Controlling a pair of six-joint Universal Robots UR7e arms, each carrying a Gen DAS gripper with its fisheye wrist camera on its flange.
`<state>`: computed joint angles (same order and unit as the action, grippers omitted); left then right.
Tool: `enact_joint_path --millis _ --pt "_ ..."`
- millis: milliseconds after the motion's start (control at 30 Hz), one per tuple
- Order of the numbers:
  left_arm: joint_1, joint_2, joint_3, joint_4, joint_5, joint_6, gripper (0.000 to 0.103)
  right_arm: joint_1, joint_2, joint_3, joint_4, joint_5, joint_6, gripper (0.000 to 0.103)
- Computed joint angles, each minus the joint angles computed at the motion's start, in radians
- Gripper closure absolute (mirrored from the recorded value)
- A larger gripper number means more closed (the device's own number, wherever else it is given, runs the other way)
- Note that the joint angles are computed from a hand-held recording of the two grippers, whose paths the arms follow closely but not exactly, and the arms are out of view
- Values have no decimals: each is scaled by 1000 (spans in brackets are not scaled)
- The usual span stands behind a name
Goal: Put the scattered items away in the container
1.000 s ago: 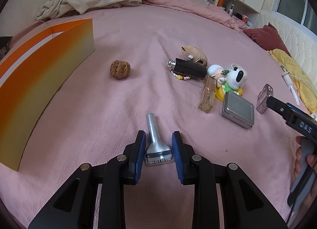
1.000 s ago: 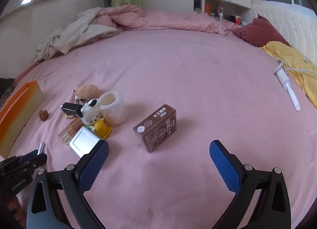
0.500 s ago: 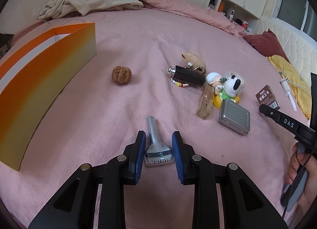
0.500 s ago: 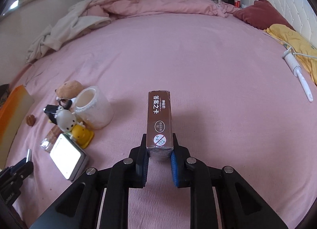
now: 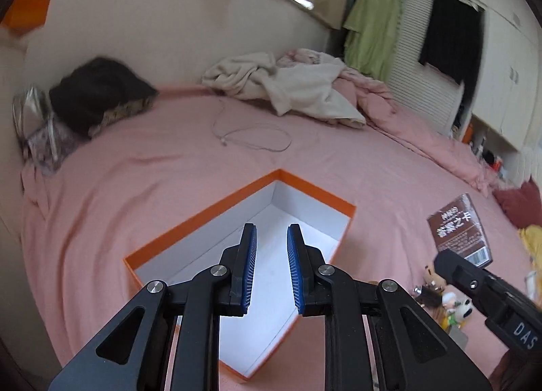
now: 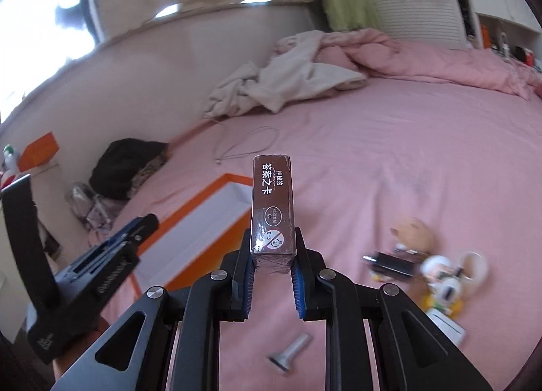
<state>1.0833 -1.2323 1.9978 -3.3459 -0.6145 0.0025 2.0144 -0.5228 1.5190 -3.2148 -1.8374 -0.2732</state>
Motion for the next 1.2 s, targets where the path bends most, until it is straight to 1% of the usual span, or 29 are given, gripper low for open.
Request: enact_joint_path --millis 33,67,100,133,200,233,300,367,400,433,467,500,567,600,667,700,733,767,800,867,900,933,967,1067,1200 --pt "20 -20 0 48 -35 -62 83 12 34 -52 47 12 -3 84" --pt "30 -29 1 62 -57 -84 83 21 67 -104 99 19 0 84" --pt "37 -34 3 63 -71 -94 88 30 98 -152 143 21 -5 84" --pt "44 -37 4 63 -84 -106 90 39 129 -197 176 17 -18 84" --pt "52 -40 10 57 -99 -121 90 47 169 -262 214 -2 -8 84" --pt "51 -36 12 44 -105 -107 90 48 178 -277 212 -9 2 84" --pt "48 -39 18 44 -176 -52 89 48 155 -226 114 -23 -19 84" --pt "39 -53 26 150 -287 -13 80 46 120 -158 -1 -42 -54 84" --pt "32 -53 26 219 -329 -2 68 42 96 -116 -56 -60 -70 84" --pt "25 -51 22 288 -370 12 59 36 68 -74 -102 -75 -77 84" --pt "17 -40 22 340 -385 20 43 27 37 -29 -142 -93 -76 84" --pt "9 -26 23 385 -389 23 35 19 7 17 -183 -115 -77 84" --pt "-5 8 17 476 -389 29 35 4 -50 105 -259 -163 -97 84" --pt "-9 30 4 528 -367 27 35 -3 -76 144 -291 -185 -113 84" --pt "-13 102 -29 640 -259 12 34 -20 -128 226 -339 -202 -115 84" --pt "-18 124 -31 646 -225 32 25 -29 -152 262 -360 -206 -107 84" --pt "-29 142 -21 614 -192 61 17 -38 -174 296 -380 -208 -92 84" --pt "-42 160 -15 594 -155 80 16 -45 -192 326 -399 -212 -80 84" --pt "-48 164 -12 589 -139 77 17 -52 -207 353 -416 -217 -70 84" --pt "-48 147 -10 602 -146 41 29 -63 -230 396 -448 -233 -60 84" --pt "-52 141 -4 598 -148 40 42 -67 -240 413 -460 -237 -54 84" --pt "-58 136 6 589 -148 46 69 -71 -250 427 -467 -237 -45 84" --pt "-64 131 15 580 -148 52 74 -75 -260 441 -474 -238 -37 84" --pt "-82 117 42 553 -149 69 74 -82 -285 469 -486 -243 -27 84" --pt "-77 106 51 537 -165 61 74 -84 -304 491 -522 -231 -40 84"
